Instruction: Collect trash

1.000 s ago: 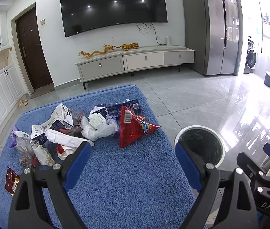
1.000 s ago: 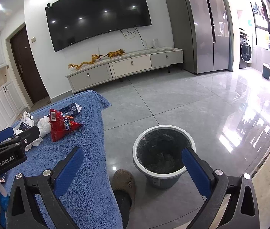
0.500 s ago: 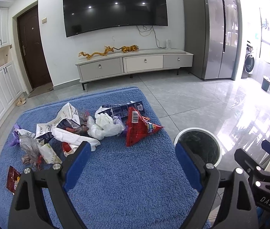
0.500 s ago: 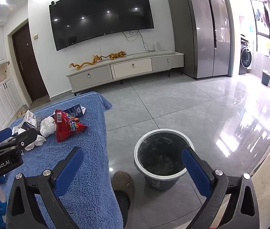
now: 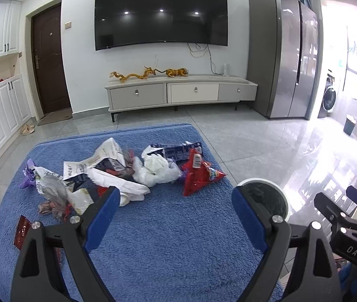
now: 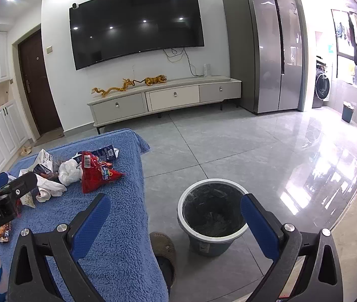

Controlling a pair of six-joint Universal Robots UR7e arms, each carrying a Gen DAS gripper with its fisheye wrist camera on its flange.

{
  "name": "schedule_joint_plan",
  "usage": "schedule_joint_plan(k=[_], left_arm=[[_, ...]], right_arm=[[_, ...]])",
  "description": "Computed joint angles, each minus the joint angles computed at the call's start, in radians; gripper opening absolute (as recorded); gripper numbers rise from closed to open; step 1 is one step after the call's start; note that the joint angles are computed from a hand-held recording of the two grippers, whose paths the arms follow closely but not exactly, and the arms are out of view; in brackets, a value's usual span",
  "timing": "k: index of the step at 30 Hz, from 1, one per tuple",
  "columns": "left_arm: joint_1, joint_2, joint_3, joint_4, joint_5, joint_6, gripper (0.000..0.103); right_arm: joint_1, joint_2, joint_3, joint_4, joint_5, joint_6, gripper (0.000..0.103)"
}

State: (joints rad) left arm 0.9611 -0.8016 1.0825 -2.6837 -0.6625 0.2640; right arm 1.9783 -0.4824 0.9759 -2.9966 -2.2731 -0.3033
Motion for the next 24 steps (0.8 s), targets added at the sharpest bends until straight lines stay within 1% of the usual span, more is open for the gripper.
schedule_joint_plan(k=[3, 6, 8, 12, 16, 18, 20, 22, 23, 24], left_arm=[[0.006, -0.030, 0.020, -0.033, 0.003, 0.012, 0.090], [0.014, -0.067, 0.043, -0.070, 0.016, 0.023, 0.090], [0.021, -0.103, 0.067, -0.108, 0.036, 0.044, 0.090], [0.041, -0.183, 0.119, -0.189, 0.103, 0.101, 0.090], [0.069, -0.277, 0.198, -0.247, 0.177, 0.142, 0.090], [0.088, -0.324, 0.236, -0.217, 0.191, 0.114, 0.090], [0.109, -0.372, 0.280, -0.150, 0.183, 0.054, 0.090], [0.129, -0.407, 0.315, -0.074, 0.155, -0.005, 0.089], [0.141, -0.415, 0.321, -0.029, 0.130, -0.033, 0.089], [0.156, -0.419, 0.318, 0.029, 0.093, -0.064, 0.089]], right_arm=[[0.009, 0.010, -0.016, 0.011, -0.002, -0.003, 0.103], [0.021, 0.023, -0.035, 0.026, 0.012, -0.020, 0.103], [0.027, 0.030, -0.049, 0.060, 0.051, -0.024, 0.103], [0.039, 0.056, -0.095, 0.151, 0.131, -0.018, 0.103], [0.046, 0.100, -0.170, 0.290, 0.233, -0.011, 0.103], [0.049, 0.128, -0.214, 0.350, 0.264, -0.005, 0.103], [0.052, 0.168, -0.279, 0.426, 0.292, -0.002, 0.103], [0.051, 0.185, -0.304, 0.465, 0.311, 0.001, 0.099], [0.051, 0.209, -0.345, 0.506, 0.319, 0.004, 0.098], [0.050, 0.215, -0.353, 0.517, 0.323, 0.005, 0.098]])
